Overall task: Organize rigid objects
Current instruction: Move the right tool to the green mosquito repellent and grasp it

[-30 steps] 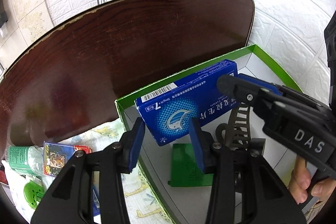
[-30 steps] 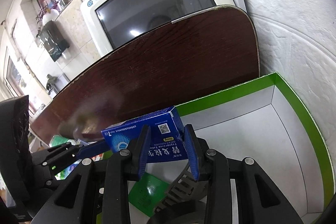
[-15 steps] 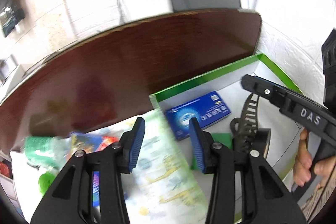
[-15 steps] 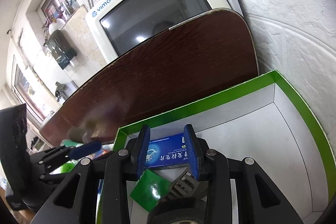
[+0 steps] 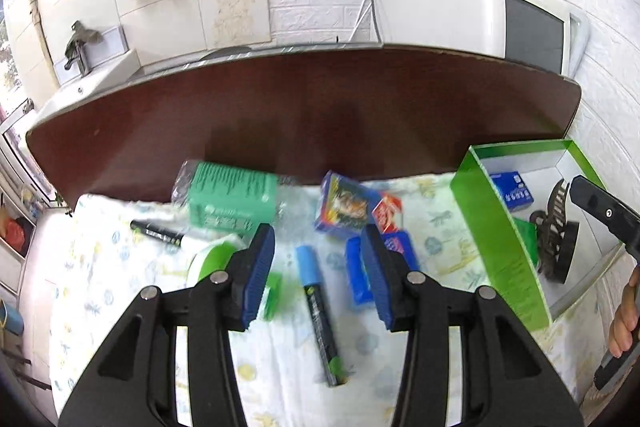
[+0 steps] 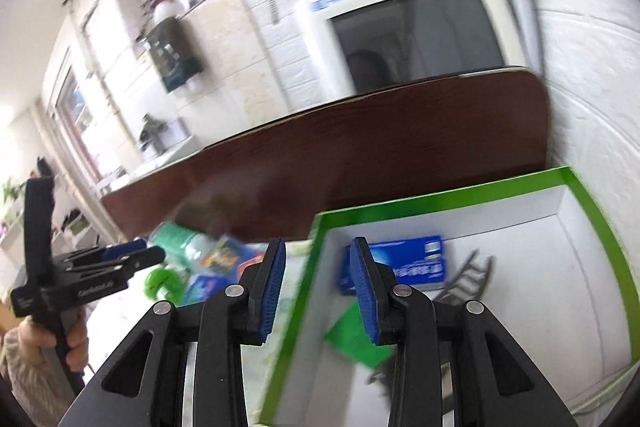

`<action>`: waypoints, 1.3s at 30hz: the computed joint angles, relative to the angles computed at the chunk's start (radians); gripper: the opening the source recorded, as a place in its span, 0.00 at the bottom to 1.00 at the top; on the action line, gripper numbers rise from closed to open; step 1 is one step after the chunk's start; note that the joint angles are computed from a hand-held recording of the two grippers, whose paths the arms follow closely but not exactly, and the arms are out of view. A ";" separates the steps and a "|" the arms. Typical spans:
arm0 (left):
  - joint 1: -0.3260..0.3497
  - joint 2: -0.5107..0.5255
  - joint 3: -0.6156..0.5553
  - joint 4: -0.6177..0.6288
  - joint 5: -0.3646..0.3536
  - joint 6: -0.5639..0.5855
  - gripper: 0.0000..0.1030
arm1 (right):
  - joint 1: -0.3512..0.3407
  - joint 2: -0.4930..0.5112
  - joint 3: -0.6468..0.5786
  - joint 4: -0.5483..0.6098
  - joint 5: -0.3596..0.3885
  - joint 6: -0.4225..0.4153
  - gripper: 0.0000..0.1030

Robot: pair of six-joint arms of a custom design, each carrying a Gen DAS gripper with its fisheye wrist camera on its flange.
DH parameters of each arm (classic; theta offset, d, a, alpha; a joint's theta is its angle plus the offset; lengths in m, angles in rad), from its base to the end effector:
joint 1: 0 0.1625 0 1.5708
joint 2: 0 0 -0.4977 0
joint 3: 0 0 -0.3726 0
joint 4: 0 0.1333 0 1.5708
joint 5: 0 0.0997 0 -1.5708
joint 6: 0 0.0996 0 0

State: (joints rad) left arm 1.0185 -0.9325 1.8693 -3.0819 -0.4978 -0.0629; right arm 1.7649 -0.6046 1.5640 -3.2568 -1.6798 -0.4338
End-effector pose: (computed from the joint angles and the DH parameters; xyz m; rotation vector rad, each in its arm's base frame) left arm -0.1409 -0.6495 0.2763 0.1503 2.1183 -0.9653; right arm 0.2675 -0.7257 0.1325 0.8009 -2.6527 1.0276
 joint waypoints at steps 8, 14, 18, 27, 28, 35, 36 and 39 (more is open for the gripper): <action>0.043 -0.055 0.092 -0.049 0.007 -0.044 0.43 | 0.063 0.032 0.030 0.081 -0.029 -0.033 0.34; 0.092 -0.104 0.137 -0.090 0.003 -0.073 0.44 | 0.104 0.081 0.014 0.140 -0.056 -0.056 0.34; 0.131 -0.115 0.141 -0.148 -0.052 -0.038 0.44 | 0.129 0.123 -0.035 0.217 -0.044 -0.013 0.34; 0.192 -0.117 0.134 -0.147 -0.244 0.156 0.44 | 0.153 0.234 -0.208 0.421 -0.047 0.254 0.48; 0.198 -0.112 0.126 -0.151 -0.252 0.167 0.44 | 0.155 0.248 -0.226 0.426 -0.045 0.280 0.48; 0.219 -0.089 0.069 -0.114 -0.308 0.245 0.40 | 0.174 0.311 -0.303 0.431 -0.101 0.367 0.48; 0.222 -0.087 0.065 -0.114 -0.318 0.255 0.40 | 0.174 0.318 -0.313 0.437 -0.103 0.377 0.48; 0.228 -0.084 0.055 -0.108 -0.342 0.269 0.36 | 0.177 0.342 -0.352 0.458 -0.118 0.394 0.48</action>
